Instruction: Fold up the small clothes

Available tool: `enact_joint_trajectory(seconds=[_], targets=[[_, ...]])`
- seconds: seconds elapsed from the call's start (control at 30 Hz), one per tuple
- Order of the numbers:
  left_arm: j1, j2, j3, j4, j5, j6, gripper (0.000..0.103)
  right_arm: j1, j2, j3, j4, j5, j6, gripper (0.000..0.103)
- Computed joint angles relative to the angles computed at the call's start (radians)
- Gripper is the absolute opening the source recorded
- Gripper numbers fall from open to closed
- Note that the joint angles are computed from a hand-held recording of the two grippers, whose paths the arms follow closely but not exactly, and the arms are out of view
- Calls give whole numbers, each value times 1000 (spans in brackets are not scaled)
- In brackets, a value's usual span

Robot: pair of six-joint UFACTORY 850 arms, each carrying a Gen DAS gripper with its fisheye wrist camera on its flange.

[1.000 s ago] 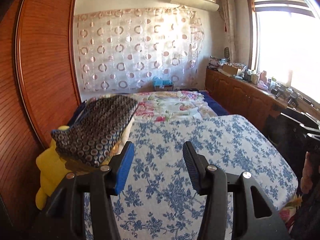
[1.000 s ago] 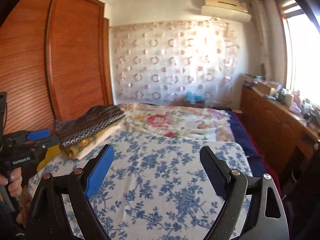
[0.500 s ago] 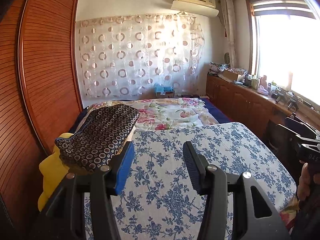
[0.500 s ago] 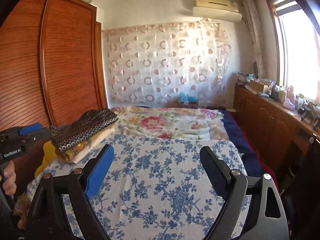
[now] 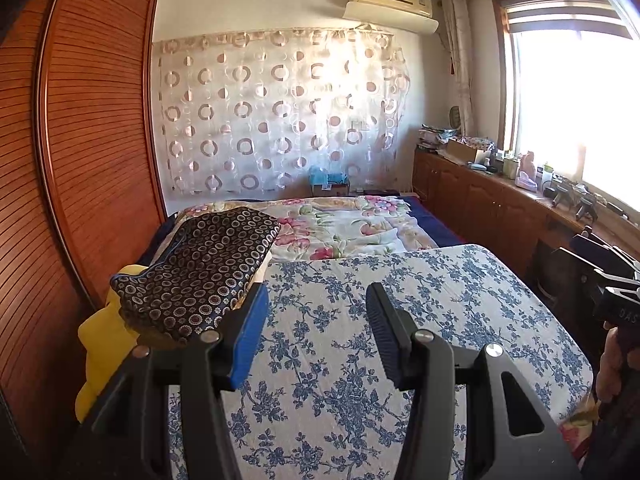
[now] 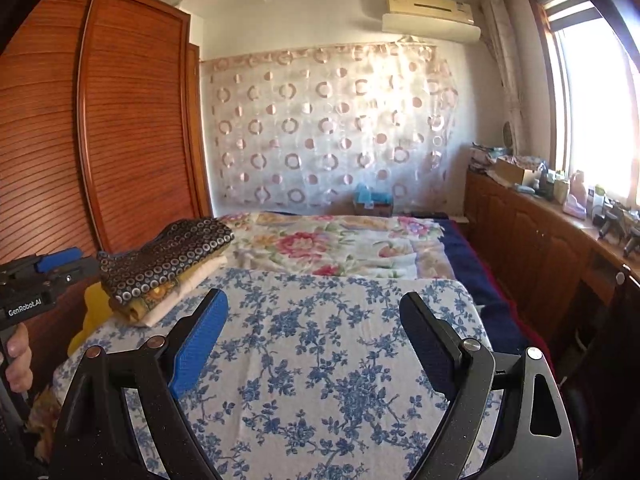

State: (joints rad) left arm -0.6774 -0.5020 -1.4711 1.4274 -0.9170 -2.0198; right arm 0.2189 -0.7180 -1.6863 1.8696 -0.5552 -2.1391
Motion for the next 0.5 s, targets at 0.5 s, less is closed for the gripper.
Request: enact_joint_trajectory(seconds=[0.5], targets=[[-3,-3,-5,-3,-1,6,50,-2,7,7,-2,-1,3,89]])
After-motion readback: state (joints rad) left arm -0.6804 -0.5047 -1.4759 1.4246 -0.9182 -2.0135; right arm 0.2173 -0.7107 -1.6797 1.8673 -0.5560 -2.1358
